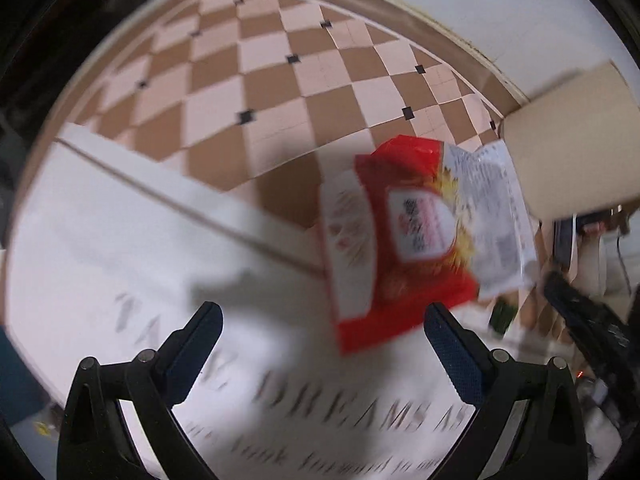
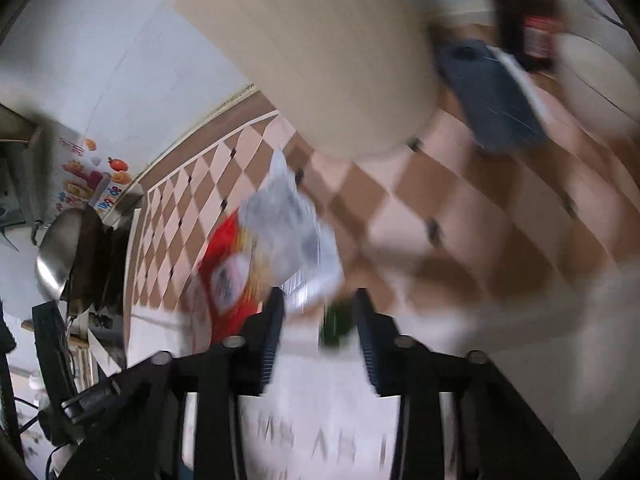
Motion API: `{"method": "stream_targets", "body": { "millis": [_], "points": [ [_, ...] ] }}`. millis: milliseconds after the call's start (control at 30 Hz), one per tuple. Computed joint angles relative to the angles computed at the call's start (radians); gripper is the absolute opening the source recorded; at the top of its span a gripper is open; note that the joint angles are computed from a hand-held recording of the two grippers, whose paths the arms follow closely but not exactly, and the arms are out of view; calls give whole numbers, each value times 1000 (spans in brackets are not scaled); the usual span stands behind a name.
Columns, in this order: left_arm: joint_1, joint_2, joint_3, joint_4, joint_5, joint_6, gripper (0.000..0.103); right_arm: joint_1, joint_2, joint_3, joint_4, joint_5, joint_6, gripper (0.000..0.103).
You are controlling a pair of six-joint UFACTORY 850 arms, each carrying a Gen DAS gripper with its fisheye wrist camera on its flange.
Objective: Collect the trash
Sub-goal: 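Grasp the red-white sugar bag with the left tool while the right tool grasps the small green item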
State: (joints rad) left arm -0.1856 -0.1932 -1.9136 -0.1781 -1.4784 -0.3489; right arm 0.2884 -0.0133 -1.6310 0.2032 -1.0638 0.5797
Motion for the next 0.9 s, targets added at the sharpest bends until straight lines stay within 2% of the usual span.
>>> {"method": "stream_targets", "body": {
  "millis": [33,67,133,200,233,300,367,400,433,467,533,600,667,700,800,900],
  "points": [
    [-1,-13,-2,-12,8,-4,102,-19,-47,-28,21,-12,-39,16],
    [-3,-24,-5,-18,16,-8,102,-29,-79,-46,32,-24,-62,11],
    [-6,-42,-14,-38,28,-20,102,-37,-119,-62,40,-33,-107,5],
    [-3,-45,-3,-75,45,-34,98,-39,-139,-56,39,-43,-133,4],
    [-7,-46,-1,-73,54,-48,97,-46,-124,-27,66,-16,-146,3],
    [-14,-49,-10,-74,85,-46,82,-63,-109,8,116,19,-169,2],
    [-40,-68,-45,-43,82,-52,33,-75,-105,23,153,30,-190,2],
    [-51,-75,-57,-31,79,-50,25,-75,-108,22,155,29,-200,2],
    [-66,-80,-72,10,78,-50,8,-76,-111,13,154,21,-211,2],
    [-83,-81,-85,62,82,-46,0,-78,-117,8,158,13,-225,2],
    [-96,-66,-94,121,88,-38,0,-91,-118,3,180,-9,-217,4],
    [-103,-43,-95,193,86,-42,0,-101,-101,11,201,-29,-185,13],
    [-106,-7,-80,280,85,-48,0,-92,-56,42,188,-23,-152,49],
    [-111,9,-68,324,91,-57,0,-80,-40,50,178,-21,-140,54],
    [-107,70,-10,403,93,-60,0,-12,2,81,135,-2,-118,57],
    [-85,109,35,408,92,-50,0,65,-7,82,19,-10,-69,55]
  ]
}}
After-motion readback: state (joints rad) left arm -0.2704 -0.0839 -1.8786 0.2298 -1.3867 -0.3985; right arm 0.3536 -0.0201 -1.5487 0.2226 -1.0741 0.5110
